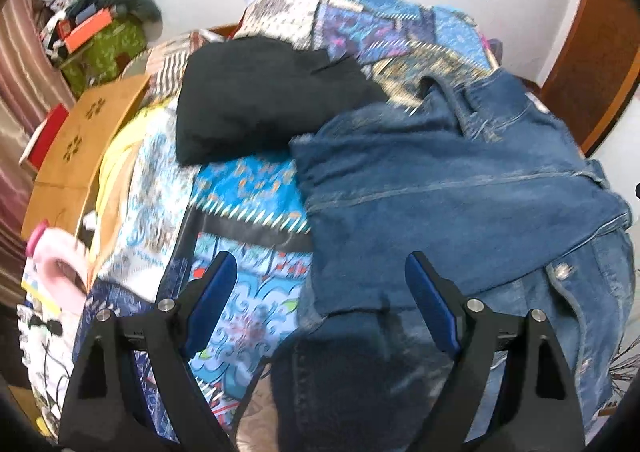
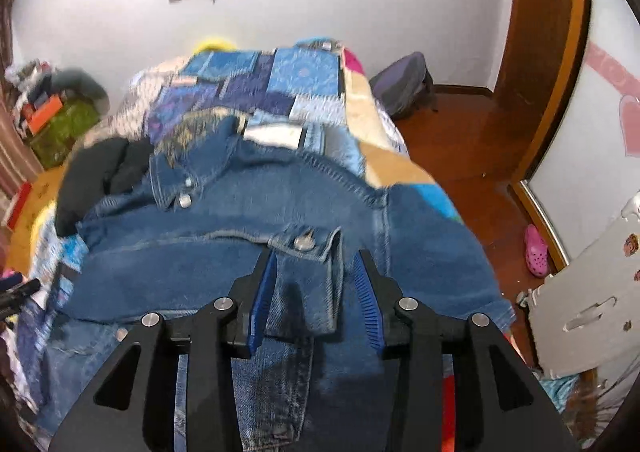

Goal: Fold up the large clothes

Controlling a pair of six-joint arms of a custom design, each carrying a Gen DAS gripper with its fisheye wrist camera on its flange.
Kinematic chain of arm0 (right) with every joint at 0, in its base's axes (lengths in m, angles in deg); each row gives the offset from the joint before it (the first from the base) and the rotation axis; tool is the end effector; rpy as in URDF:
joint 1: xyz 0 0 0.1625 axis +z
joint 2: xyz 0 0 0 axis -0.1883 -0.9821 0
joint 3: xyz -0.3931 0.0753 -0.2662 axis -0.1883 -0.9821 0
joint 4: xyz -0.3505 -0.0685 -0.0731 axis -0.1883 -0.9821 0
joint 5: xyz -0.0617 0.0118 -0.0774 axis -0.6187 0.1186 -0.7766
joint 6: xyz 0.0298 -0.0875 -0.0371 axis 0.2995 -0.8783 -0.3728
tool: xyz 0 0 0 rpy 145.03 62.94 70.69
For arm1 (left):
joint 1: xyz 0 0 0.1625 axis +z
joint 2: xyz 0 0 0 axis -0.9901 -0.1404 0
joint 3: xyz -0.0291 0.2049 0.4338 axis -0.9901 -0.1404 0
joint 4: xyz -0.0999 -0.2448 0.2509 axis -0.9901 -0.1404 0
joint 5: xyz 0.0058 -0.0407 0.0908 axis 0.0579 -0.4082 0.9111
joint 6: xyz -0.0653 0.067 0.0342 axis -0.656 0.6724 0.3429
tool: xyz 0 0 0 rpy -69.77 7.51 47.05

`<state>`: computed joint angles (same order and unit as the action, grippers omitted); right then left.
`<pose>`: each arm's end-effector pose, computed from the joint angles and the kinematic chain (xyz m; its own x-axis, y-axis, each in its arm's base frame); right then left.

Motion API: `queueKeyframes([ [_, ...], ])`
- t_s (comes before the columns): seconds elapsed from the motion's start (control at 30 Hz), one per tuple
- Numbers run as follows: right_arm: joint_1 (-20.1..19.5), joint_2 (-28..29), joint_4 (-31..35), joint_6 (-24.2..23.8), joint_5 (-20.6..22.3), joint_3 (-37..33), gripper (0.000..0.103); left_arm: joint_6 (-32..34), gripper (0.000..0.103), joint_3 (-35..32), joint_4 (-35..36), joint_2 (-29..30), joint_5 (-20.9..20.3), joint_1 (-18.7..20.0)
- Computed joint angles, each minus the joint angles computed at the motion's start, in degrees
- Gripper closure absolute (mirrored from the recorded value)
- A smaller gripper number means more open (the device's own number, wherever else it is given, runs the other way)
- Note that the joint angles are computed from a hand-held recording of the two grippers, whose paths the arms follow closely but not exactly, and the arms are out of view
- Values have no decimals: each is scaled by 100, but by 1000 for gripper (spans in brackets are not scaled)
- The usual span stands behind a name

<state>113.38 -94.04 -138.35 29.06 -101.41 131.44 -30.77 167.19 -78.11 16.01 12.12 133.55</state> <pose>0.1823 -0.5450 0.3544 -0.7368 0.2745 0.6179 -0.2913 0.6958 -0.6565 -0.2382 -0.6305 0.2067 -0.7032 0.2215 -0.6757 0.5126 0.8165 -0.2657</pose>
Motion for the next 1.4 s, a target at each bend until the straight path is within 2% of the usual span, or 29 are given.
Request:
queueKeyframes([
  [0.1,30,-192,-265,-61,82,80,66,288,17,-103,-258,98,-3,-158],
  [0.23,69,-319,-721,-292,-20,164,66,679,17,-278,-591,254,-91,-338],
  [0.43,-1,-586,-1074,-158,-159,325,64,1137,17,-622,-1084,575,-292,-565],
  [0.5,-112,-717,-1119,54,-158,433,49,1168,14,-744,-1195,693,-287,-610],
  [0.53,-170,-761,-1180,170,-199,494,37,1202,13,-824,-1264,780,-304,-627],
  [0.6,-292,-824,-1339,340,-258,625,33,1193,12,-954,-1217,899,-352,-634],
  [0.67,-445,-959,-1110,666,-218,726,33,1100,12,-1074,-1059,999,-462,-623],
  [0.77,-797,-1263,-592,1419,214,943,33,988,12,-1195,-787,1136,-610,-599],
  [0.93,-1629,-1743,246,2580,1713,1224,33,892,12,-1284,-489,1323,-695,-584],
  [1.03,-2117,-1879,505,3058,2608,1321,33,843,12,-1283,-415,1362,-731,-577],
  [1.17,-2540,-1847,563,3314,3355,1355,33,768,12,-1335,-300,1410,-768,-544],
  [1.23,-2656,-1792,455,3342,3535,1353,33,725,12,-1370,-230,1439,-763,-521],
  [1.4,-2638,-1596,549,3288,3260,1061,33,600,12,-1411,-68,1458,-780,-457],
])
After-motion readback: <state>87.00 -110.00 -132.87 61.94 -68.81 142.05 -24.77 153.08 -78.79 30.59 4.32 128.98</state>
